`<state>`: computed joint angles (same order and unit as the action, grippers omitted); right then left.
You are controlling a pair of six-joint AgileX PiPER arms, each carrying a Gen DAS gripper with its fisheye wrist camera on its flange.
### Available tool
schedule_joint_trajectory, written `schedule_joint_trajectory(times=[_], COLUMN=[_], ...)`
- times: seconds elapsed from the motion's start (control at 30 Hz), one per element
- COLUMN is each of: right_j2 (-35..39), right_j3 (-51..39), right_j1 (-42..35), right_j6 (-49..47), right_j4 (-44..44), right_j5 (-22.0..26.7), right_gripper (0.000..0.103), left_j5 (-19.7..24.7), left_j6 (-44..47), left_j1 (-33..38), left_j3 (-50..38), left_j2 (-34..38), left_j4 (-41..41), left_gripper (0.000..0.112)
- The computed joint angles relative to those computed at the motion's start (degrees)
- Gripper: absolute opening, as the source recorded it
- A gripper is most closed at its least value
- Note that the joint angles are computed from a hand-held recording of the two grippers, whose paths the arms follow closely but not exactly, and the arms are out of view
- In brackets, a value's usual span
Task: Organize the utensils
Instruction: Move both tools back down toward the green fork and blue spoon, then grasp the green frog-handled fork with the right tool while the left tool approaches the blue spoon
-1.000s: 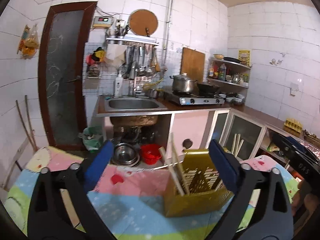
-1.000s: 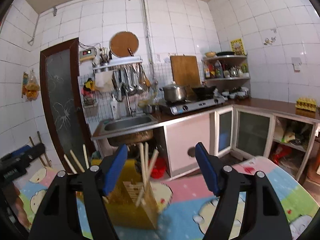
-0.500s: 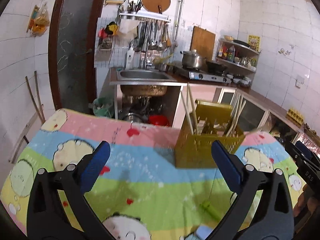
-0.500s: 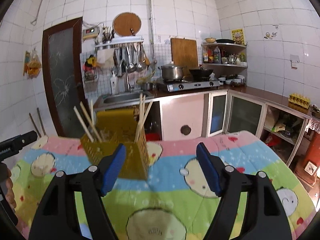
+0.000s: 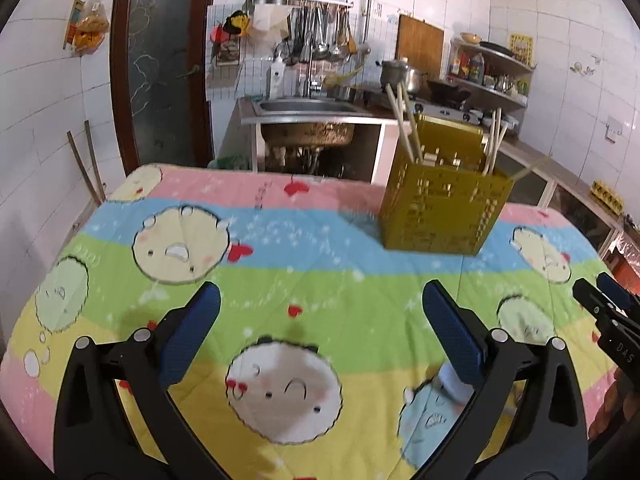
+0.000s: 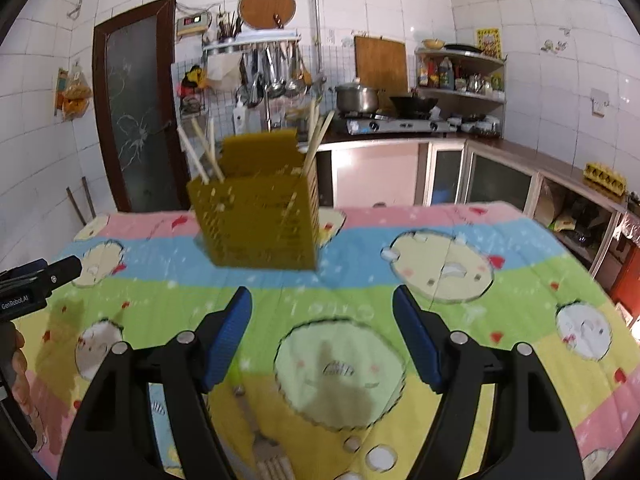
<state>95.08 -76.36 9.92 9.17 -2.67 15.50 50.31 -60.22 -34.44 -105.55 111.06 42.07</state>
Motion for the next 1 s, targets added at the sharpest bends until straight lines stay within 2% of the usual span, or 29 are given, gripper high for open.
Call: schedule_joint_trajectory(times=[0.17,0.3,0.5,0.6,0.73,0.8,0.9,1.0], right_j2=[1.7,4.1,10.5,14.9,21.1,22.7,24.0,22.5], right_j3=[-0.4,-2.8,-10.4,-16.8,-26.0,-28.6,-30.5,-28.7], right_j1=[2.2,3.3,6.3,7.1,8.1,8.4,8.7,8.3], right_j6=[3.3,-1.3,-3.7,-6.1,-6.5,-6.7,-6.9,-7.1], right_j4=[-4.9,-1.3,-3.0,-1.2,0.0,0.5,1.2,2.3], right_j5=[1.6,4.8,12.3,17.7,25.2,27.2,28.5,27.4], right_gripper=[0.072,0.072,0.069,0.059,0.054,0.042,0.017,0.017], left_j5=[-1.1,-0.9,-0.5,0.1,1.4,1.8,2.7,3.7], left_j6=[0.1,1.0,1.6,2.1,2.9,3.0,3.2,3.3], left_j1=[1.1,2.3,3.7,3.8,3.5,3.5,3.3,2.6], left_j3=[2.6,2.5,2.0,1.4,0.3,-0.1,-1.2,-2.8], left_j2=[0.1,1.5,3.2,3.7,4.5,4.7,5.2,5.9], left_j4=[-2.4,-5.0,-7.6,-8.3,-8.1,-8.4,-9.4,-10.0], left_gripper=[0.098,0.098,0.098,0.098,0.098,0.098,0.098,0.098])
